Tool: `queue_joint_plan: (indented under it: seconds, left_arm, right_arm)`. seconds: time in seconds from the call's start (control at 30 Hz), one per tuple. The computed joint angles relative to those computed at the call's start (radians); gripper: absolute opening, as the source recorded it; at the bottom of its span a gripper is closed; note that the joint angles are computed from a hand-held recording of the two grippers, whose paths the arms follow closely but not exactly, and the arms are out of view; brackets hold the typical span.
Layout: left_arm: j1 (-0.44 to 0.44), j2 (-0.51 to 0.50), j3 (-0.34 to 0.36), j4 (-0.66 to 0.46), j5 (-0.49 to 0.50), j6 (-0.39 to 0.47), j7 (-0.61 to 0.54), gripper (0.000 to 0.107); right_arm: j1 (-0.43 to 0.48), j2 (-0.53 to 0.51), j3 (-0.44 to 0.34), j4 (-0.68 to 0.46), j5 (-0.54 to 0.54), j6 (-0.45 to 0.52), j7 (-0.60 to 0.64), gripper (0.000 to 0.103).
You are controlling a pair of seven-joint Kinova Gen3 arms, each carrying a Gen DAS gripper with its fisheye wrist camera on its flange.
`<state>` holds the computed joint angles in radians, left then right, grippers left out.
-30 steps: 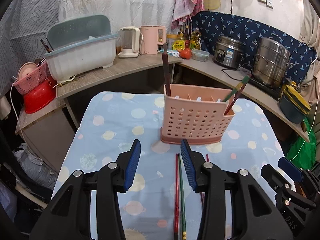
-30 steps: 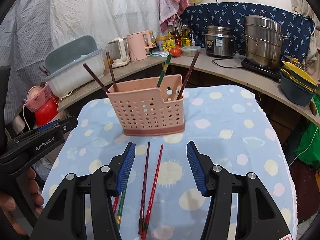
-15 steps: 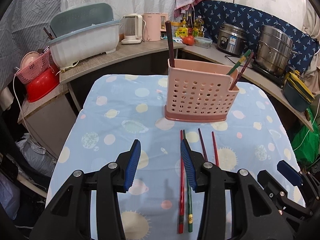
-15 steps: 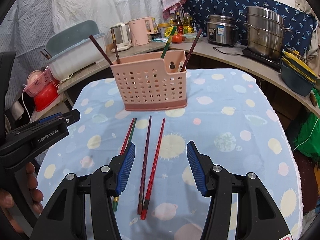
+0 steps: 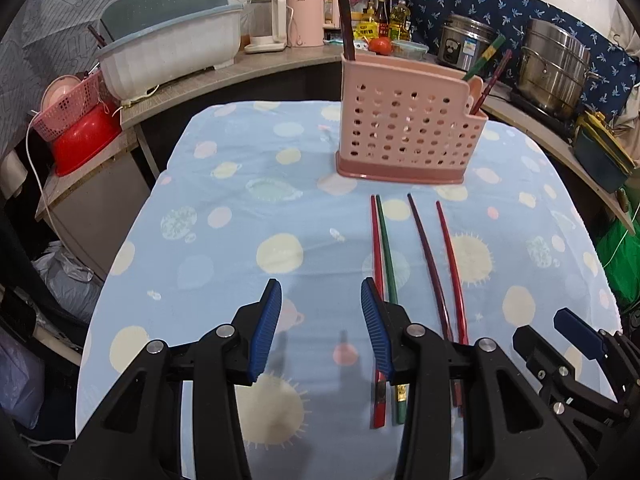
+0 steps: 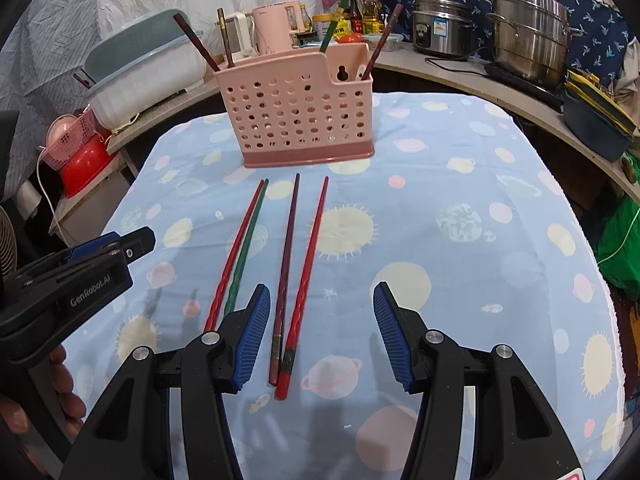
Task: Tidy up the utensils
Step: 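Move both open tools back over the remaining chopsticks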
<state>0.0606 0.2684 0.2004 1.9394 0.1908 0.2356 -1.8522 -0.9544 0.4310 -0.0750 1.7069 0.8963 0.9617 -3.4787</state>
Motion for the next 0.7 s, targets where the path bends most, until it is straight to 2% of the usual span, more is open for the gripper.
queue_joint_plan:
  seconds: [0.33, 0.7]
  left_arm:
    - [0.015, 0.014, -0.021, 0.037, -0.022, -0.014, 0.023, 0.039]
    - [-0.064, 0.026, 0.051, 0.067, 0.019, -0.011, -0.043, 0.039]
  right_arm:
    - [0.007, 0.027, 0.004, -0.005, -0.045, -0.029, 0.016, 0.053]
    - [0.008, 0.041, 0.02, 0.003, -0.079, -0.066, 0.026, 0.053]
